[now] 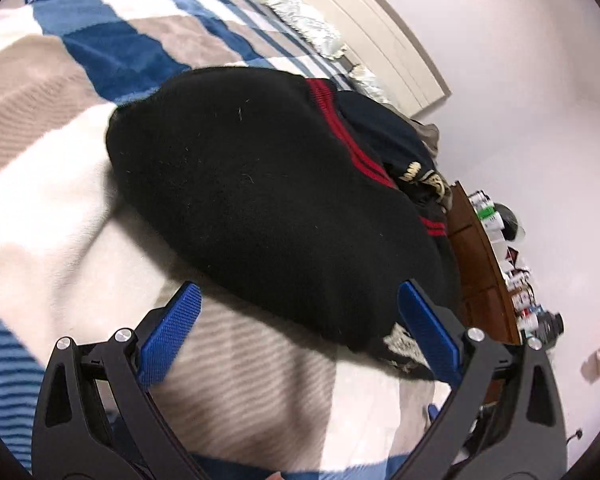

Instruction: Fold large clothes

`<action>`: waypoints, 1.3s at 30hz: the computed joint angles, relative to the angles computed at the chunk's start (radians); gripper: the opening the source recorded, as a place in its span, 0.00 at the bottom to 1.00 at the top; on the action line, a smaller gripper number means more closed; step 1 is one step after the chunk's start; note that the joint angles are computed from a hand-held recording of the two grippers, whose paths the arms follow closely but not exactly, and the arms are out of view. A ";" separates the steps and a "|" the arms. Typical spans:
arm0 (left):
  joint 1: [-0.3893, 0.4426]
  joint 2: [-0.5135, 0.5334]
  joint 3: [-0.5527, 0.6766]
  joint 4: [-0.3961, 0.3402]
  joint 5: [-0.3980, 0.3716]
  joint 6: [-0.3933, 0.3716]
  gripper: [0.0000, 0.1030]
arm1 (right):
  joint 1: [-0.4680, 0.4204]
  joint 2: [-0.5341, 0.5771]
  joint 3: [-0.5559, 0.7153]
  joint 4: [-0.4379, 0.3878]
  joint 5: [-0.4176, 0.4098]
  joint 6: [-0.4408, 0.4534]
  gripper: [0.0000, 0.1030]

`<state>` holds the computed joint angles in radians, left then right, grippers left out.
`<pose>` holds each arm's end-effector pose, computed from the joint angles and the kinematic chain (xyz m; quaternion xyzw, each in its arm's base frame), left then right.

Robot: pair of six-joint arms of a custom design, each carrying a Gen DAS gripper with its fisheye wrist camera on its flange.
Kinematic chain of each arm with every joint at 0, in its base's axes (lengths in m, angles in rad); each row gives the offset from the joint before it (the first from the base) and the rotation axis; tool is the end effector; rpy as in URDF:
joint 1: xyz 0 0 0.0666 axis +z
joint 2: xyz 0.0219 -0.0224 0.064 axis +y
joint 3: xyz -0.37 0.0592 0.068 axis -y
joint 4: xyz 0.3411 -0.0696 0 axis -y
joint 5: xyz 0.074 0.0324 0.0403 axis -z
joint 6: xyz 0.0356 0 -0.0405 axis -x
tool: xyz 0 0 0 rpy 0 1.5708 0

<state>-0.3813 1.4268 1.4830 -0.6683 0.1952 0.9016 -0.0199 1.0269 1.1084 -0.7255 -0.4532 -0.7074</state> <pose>0.4295 -0.1801 0.4629 -0.1837 0.8649 -0.3439 0.3160 0.3135 0.0090 0.4464 0.2162 0.8504 0.3360 0.3423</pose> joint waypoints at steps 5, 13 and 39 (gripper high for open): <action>0.016 0.052 0.022 0.026 -0.043 0.095 0.94 | -0.030 0.043 -0.005 0.102 -0.032 -0.061 0.96; 0.052 0.134 0.065 0.091 0.020 0.164 0.94 | -0.046 0.152 0.042 0.203 -0.057 -0.191 0.96; 0.125 0.189 0.101 0.169 0.260 0.124 0.93 | 0.024 0.312 0.217 0.153 0.124 -0.458 0.96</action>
<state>-0.2567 1.6160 1.5838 -0.4996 0.4550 1.0252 0.0044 1.3389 1.3249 -0.5725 -0.3293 -1.1658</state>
